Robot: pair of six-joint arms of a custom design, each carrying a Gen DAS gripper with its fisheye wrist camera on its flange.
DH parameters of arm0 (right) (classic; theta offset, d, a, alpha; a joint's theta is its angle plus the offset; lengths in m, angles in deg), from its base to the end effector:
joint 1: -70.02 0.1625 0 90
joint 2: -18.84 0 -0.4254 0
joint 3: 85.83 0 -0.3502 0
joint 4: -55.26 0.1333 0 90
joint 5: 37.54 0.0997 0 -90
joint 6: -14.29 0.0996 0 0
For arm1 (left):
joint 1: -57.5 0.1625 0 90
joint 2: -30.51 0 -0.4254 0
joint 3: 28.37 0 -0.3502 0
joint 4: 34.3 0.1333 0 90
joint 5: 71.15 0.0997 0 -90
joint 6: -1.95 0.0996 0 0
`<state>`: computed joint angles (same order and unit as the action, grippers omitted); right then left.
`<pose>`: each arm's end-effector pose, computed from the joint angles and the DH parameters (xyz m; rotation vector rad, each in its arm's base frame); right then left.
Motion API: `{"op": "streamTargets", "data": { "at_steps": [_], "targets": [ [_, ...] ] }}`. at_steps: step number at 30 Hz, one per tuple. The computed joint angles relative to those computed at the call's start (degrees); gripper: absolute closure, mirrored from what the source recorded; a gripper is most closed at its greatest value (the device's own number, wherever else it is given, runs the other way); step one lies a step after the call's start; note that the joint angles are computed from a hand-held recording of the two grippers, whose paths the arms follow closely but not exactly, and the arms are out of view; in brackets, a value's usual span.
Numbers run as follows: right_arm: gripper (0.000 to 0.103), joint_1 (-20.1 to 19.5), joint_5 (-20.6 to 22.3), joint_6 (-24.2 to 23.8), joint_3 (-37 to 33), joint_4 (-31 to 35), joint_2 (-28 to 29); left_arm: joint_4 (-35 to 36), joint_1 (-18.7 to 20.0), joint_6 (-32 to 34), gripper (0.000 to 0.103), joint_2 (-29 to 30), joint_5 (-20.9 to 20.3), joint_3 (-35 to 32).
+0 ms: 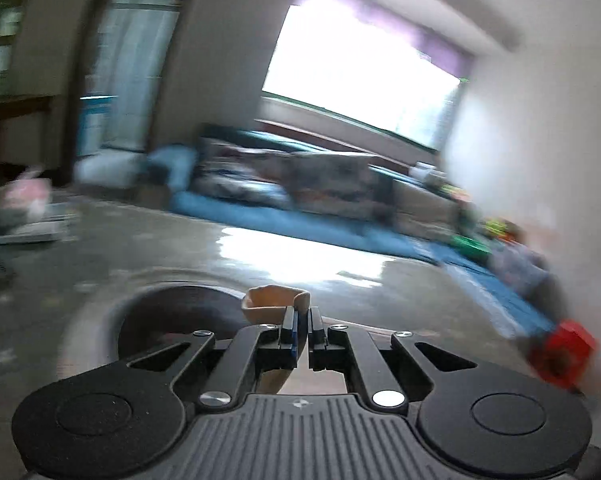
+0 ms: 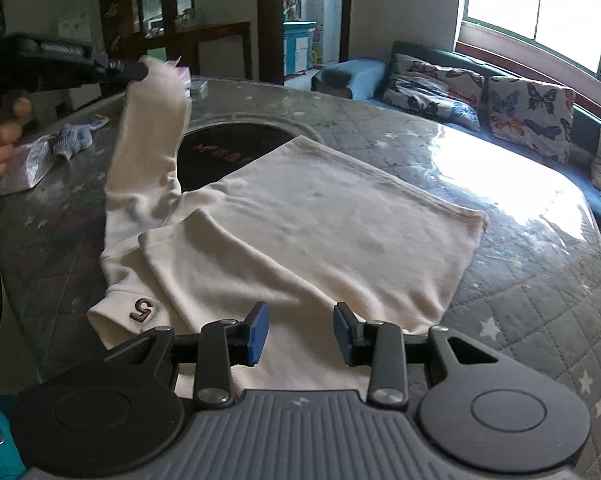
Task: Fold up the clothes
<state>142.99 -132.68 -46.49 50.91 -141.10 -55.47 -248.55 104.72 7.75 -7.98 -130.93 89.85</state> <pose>-0.0034 -0.4359 0.2593 0.8897 -2.3374 0.7143 -0.2232 -0.5113 0.0912 0.8143 2.5088 -1.2422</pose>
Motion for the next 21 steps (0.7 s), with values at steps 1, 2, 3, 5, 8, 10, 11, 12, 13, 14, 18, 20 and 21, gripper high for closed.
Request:
{"op": "streamTargets", "data": {
  "at_steps": [1, 2, 3, 5, 8, 10, 11, 12, 13, 14, 18, 20, 21],
  "targets": [
    [0.067, -0.3, 0.2, 0.1, 0.1, -0.2, -0.2, 0.7, -0.7, 0.7, 0.098, 0.4, -1.6, 0.0],
    [0.067, -0.6, 0.2, 0.4, 0.3, -0.5, -0.5, 1.5, -1.2, 1.3, 0.098, 0.9, -3.3, 0.0],
    [0.067, -0.9, 0.1, 0.7, 0.4, -0.8, -0.6, 2.5, -1.5, 1.6, 0.098, 1.5, -5.2, -0.1],
    [0.067, -1.5, 0.2, 1.2, 0.6, -0.9, -1.1, 5.3, -1.8, 1.8, 0.097, 2.5, -8.6, -0.6],
    [0.067, -2.2, 0.3, 1.6, 1.0, -0.9, -2.0, 10.2, -1.6, 1.6, 0.093, 3.1, -12.9, -0.7],
    [0.067, -2.7, 0.5, 1.8, 1.4, -1.0, -2.7, 12.8, -1.5, 2.3, 0.091, 3.6, -15.0, -0.7],
    [0.067, -2.9, 0.5, 1.9, 1.5, -1.0, -3.0, 12.2, -1.7, 3.6, 0.09, 3.8, -14.1, -0.1],
    [0.067, -3.1, 0.5, 1.9, 1.7, -1.0, -3.3, 11.6, -1.7, 4.3, 0.087, 3.8, -12.9, 0.6],
    [0.067, -3.3, 0.7, 2.2, 1.7, -0.6, -3.7, 11.3, -1.4, 4.1, 0.085, 3.4, -11.8, 1.1],
    [0.067, -3.5, 1.0, 2.5, 1.8, -0.1, -4.1, 10.9, -1.1, 4.0, 0.083, 3.1, -10.7, 1.7],
    [0.067, -3.8, 2.9, 4.7, 0.9, 4.5, -5.4, 9.6, 0.5, 4.4, 0.078, 1.9, -3.0, 3.5],
    [0.068, -3.6, 3.0, 6.1, 0.0, 7.3, -5.0, 9.3, 1.6, 4.5, 0.075, 1.3, -0.5, 4.7],
    [0.068, -3.3, 2.5, 6.5, -0.3, 7.5, -4.3, 9.3, 2.1, 4.4, 0.068, 0.8, 0.4, 5.4]
  ]
}}
